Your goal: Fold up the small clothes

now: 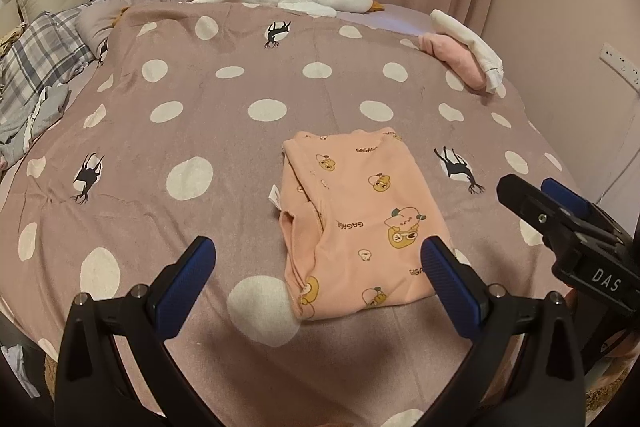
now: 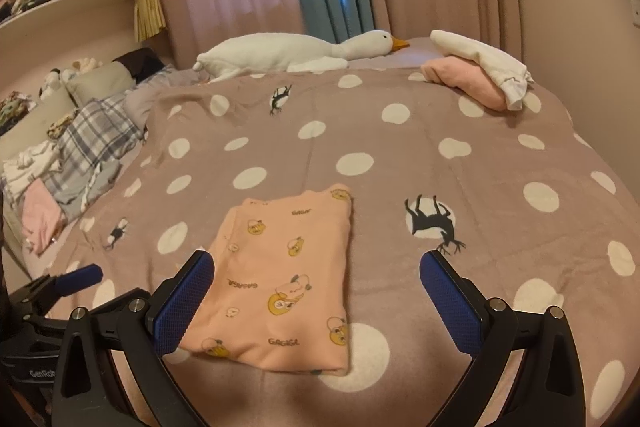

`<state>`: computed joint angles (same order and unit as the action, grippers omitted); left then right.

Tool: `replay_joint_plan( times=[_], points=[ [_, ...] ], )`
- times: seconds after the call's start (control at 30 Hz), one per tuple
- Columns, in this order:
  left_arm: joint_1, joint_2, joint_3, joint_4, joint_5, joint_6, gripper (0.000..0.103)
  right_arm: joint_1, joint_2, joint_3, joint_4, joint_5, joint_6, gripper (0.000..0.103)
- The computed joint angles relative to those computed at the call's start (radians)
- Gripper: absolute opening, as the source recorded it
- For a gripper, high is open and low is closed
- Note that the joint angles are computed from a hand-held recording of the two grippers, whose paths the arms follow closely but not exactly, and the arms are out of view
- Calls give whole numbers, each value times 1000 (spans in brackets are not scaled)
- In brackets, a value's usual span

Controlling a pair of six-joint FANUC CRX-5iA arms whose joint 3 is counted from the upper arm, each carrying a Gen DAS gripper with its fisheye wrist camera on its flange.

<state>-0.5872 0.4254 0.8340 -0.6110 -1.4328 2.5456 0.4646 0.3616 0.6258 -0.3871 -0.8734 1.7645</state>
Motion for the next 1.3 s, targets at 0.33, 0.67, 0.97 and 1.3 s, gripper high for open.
replay_joint_plan(
  times=[0.33,0.67,0.97,1.3],
  points=[
    [3,-14,-15,12,23,8,103,3,-2,-6,6,6,-3,102],
    [4,-20,-19,25,41,-5,103,0,-4,-6,-5,1,7,102],
    [10,-37,-43,45,78,-7,103,3,-5,-7,3,2,2,102],
    [3,-26,-24,26,52,-14,103,-2,-1,0,-10,-6,13,102]
  ],
)
